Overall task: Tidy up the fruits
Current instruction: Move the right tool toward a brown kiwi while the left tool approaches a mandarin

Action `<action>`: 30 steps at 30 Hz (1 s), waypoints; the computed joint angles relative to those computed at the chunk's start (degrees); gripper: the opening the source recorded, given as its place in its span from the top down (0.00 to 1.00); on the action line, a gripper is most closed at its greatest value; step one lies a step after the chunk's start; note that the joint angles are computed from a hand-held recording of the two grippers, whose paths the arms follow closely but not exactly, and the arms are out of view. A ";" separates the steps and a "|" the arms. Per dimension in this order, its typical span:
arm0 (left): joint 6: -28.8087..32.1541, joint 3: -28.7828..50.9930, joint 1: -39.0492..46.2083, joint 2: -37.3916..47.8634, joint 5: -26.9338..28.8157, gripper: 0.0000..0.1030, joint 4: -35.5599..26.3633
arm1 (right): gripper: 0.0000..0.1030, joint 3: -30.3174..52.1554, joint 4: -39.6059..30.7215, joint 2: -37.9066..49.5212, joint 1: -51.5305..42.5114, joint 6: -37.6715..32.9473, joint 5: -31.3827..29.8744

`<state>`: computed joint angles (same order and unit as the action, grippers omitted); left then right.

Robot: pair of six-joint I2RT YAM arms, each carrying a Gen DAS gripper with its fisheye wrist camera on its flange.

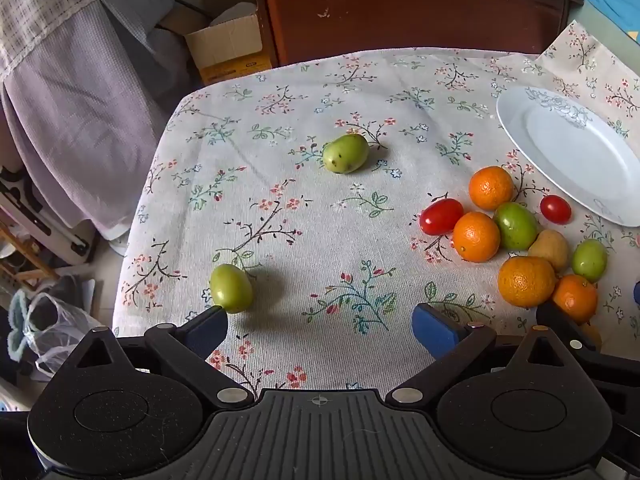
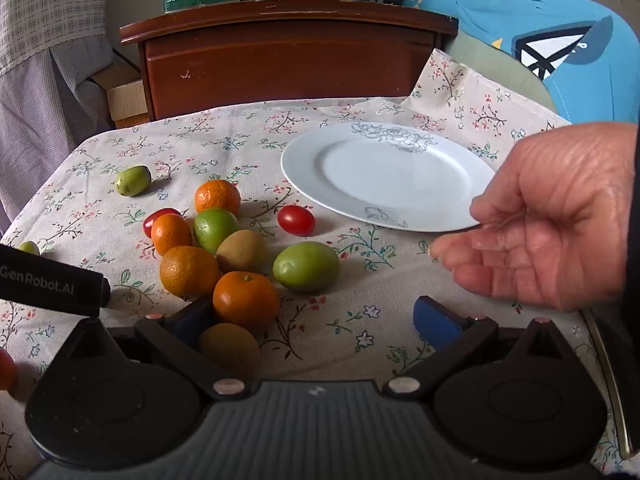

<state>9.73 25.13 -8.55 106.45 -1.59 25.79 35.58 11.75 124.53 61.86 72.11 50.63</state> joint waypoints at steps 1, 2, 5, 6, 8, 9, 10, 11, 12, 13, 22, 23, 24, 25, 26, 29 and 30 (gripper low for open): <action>0.04 -0.01 0.07 0.00 0.06 0.03 0.04 | 0.00 0.04 -0.06 0.03 0.02 0.05 0.01; 0.09 0.03 0.18 -0.05 0.13 0.03 -0.10 | 0.00 0.06 -0.08 0.06 0.04 0.09 0.00; 0.74 1.13 0.69 -0.84 -0.08 0.03 -2.23 | 0.00 0.08 -0.19 0.10 0.14 0.24 -0.01; 1.64 -0.27 2.28 -2.04 1.84 0.03 -0.51 | 0.00 0.41 -0.74 0.10 0.05 0.13 -0.01; 1.35 -1.18 1.10 -3.45 -0.89 0.03 0.16 | 0.00 0.53 -1.09 -0.03 0.12 0.23 0.00; 1.07 -1.16 1.35 -4.03 -1.09 0.03 -0.09 | 0.00 0.62 -1.43 -0.16 0.21 0.38 0.02; 1.29 -1.45 2.39 -4.12 -0.50 0.03 0.55 | 0.00 0.71 -1.77 -0.29 0.30 0.51 0.04; 0.12 -0.92 1.33 -3.05 -2.00 0.03 0.81 | 0.00 0.82 -2.13 -0.42 0.40 0.66 0.06; -0.24 -1.16 1.60 -3.58 -1.94 0.03 0.68 | 0.00 0.54 -1.20 -0.12 0.16 0.32 -0.08; -0.13 -0.98 1.91 -3.59 -1.55 0.03 0.44 | 0.00 0.43 -0.81 0.00 0.06 0.16 -0.14; 0.09 -1.62 3.19 -7.61 1.13 0.03 -3.89 | 0.00 0.44 -1.05 -0.16 0.12 0.26 -0.16; 0.55 -1.71 3.64 -8.64 1.88 0.03 -5.01 | 0.00 0.44 -1.05 -0.16 0.12 0.26 -0.16; 0.69 -1.63 4.14 -10.07 2.67 0.03 -6.70 | 0.00 0.43 -1.14 -0.25 0.14 0.28 -0.16; 0.72 -1.68 4.83 -11.18 3.43 0.03 -7.84 | 0.00 0.42 -1.09 -0.22 0.14 0.27 -0.17; 0.83 -1.52 5.64 -12.31 4.28 0.03 -9.34 | 0.00 0.42 -1.09 -0.22 0.14 0.27 -0.17; 2.19 -1.53 7.58 -14.80 5.73 0.03 -12.26 | 0.00 0.53 -1.12 -0.18 0.04 0.20 -0.23; 2.81 -1.64 8.25 -15.57 5.80 0.03 -12.92 | 0.00 1.04 -1.88 -0.04 0.02 0.53 -0.18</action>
